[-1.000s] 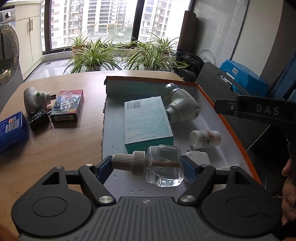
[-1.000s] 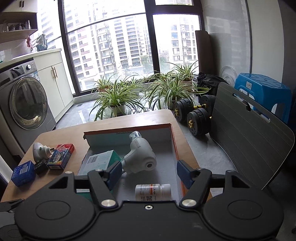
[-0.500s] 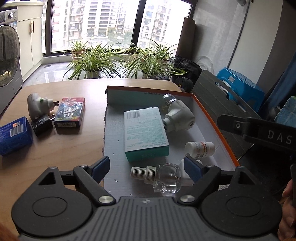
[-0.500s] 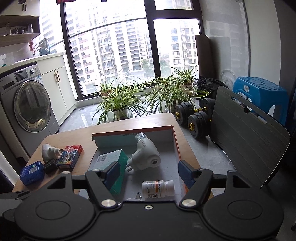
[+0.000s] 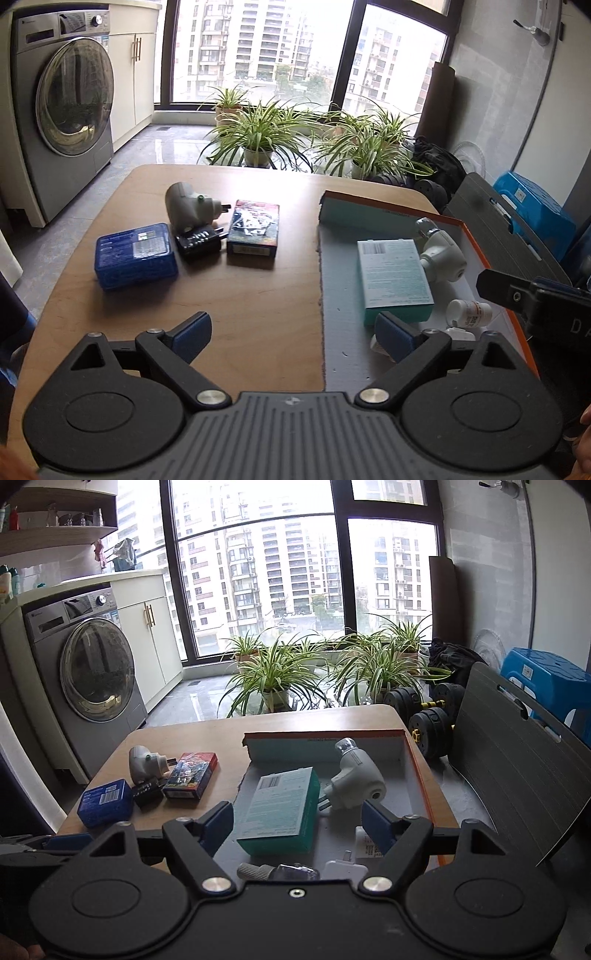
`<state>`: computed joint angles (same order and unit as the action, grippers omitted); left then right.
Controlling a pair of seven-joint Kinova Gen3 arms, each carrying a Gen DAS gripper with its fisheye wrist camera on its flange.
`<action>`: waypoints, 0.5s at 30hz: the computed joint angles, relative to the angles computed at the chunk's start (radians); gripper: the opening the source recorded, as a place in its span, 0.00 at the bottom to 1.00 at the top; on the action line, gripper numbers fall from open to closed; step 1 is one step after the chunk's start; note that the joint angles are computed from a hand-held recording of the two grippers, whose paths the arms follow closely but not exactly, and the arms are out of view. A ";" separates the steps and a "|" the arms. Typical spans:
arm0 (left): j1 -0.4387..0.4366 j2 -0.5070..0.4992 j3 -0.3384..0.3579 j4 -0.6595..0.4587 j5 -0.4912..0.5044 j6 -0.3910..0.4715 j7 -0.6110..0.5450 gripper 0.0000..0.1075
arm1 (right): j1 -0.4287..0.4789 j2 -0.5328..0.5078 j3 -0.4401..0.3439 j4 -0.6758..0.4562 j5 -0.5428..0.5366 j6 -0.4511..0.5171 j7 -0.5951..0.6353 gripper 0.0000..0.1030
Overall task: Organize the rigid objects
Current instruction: 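Lower the glass bottle into the tray with the left tool while the right tool releases the pill bottle, then open both tools and move them toward the blue box on the table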
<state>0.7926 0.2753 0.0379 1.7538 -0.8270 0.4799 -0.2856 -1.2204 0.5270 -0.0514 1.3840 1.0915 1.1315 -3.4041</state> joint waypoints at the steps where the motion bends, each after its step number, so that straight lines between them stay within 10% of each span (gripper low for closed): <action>1: 0.003 -0.009 -0.011 0.013 -0.010 0.002 0.017 0.92 | 0.000 0.007 -0.003 -0.015 -0.001 -0.002 0.013 0.88; 15: -0.107 -0.091 0.030 0.131 -0.098 0.012 0.165 0.92 | -0.032 0.094 0.042 -0.180 -0.077 -0.050 0.202 0.88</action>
<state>0.6851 0.1839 0.0678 1.8852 -0.9252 0.4916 -0.1211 -1.2520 0.6212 -0.0091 1.2035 1.0150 1.0820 -3.2017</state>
